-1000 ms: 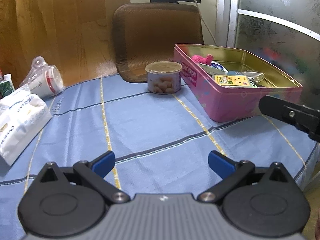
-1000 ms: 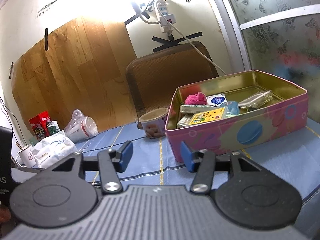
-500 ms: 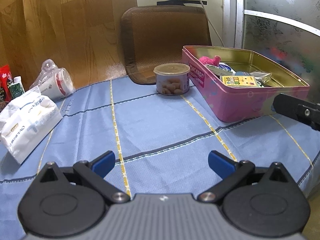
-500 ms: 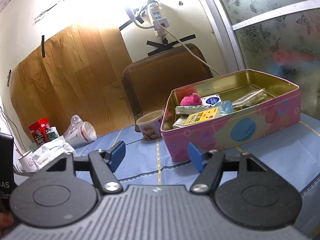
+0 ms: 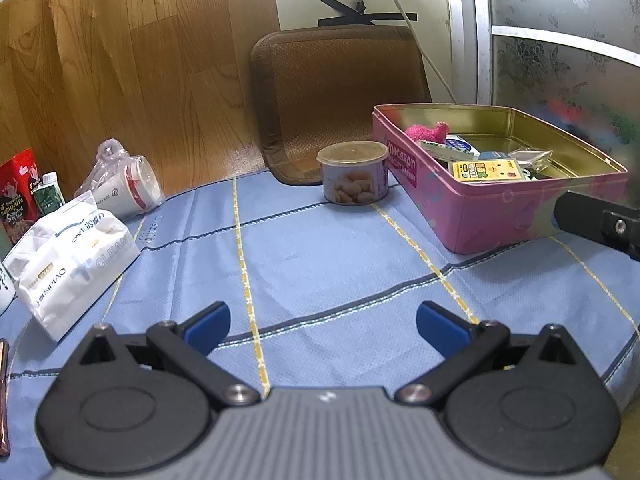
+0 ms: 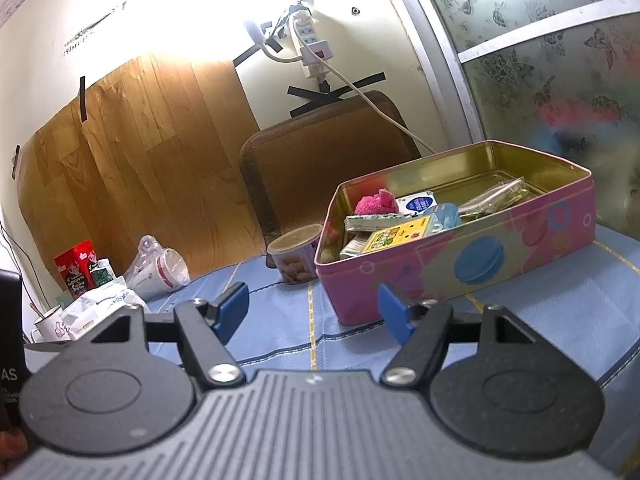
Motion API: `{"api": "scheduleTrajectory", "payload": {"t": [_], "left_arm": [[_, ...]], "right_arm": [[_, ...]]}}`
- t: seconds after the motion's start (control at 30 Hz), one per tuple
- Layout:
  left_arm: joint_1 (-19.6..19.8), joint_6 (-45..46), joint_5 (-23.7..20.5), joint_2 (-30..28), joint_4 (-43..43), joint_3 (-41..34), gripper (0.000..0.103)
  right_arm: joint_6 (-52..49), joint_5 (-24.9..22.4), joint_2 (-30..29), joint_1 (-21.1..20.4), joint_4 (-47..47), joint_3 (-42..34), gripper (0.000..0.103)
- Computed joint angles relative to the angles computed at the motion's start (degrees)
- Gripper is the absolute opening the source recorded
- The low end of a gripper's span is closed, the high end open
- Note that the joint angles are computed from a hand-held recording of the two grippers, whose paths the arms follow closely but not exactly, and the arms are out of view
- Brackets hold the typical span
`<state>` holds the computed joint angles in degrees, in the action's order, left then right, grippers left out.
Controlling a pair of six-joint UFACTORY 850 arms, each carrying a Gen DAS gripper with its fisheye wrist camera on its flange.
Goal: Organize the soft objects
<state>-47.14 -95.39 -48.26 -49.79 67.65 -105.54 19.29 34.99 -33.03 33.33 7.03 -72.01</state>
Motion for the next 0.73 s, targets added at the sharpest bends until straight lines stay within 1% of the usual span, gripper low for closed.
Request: {"api": "scheduleTrajectory", "payload": {"t": [0.23, 0.3, 0.47, 0.6, 0.7, 0.73], "left_arm": [[0.03, 0.08, 1.09, 0.69, -0.33, 0.75, 0.103], [0.0, -1.08, 1.64, 1.2, 0.7, 1.54, 0.103], [-0.44, -1.74, 0.09, 1.19, 2.31, 1.65, 0.103], [-0.21, -3.6, 3.27, 2.42, 3.74, 3.64, 0.103], [-0.12, -4.32, 4.29, 2.76, 4.34, 4.21, 0.103], [-0.07, -4.56, 4.52, 2.85, 4.6, 4.39, 0.103]], "right_arm": [[-0.34, -0.18, -0.08, 0.11, 0.35, -0.19, 0.074], [-0.28, -0.4, -0.2, 0.09, 0.2, -0.37, 0.074], [-0.56, -1.18, -0.49, 0.19, -0.04, -0.79, 0.075], [-0.7, -1.63, -0.7, 0.29, -0.37, -1.1, 0.075], [-2.04, -1.65, -0.78, 0.4, 0.48, -1.24, 0.075], [-3.08, -1.54, -0.8, 0.5, 1.38, -1.25, 0.077]]}}
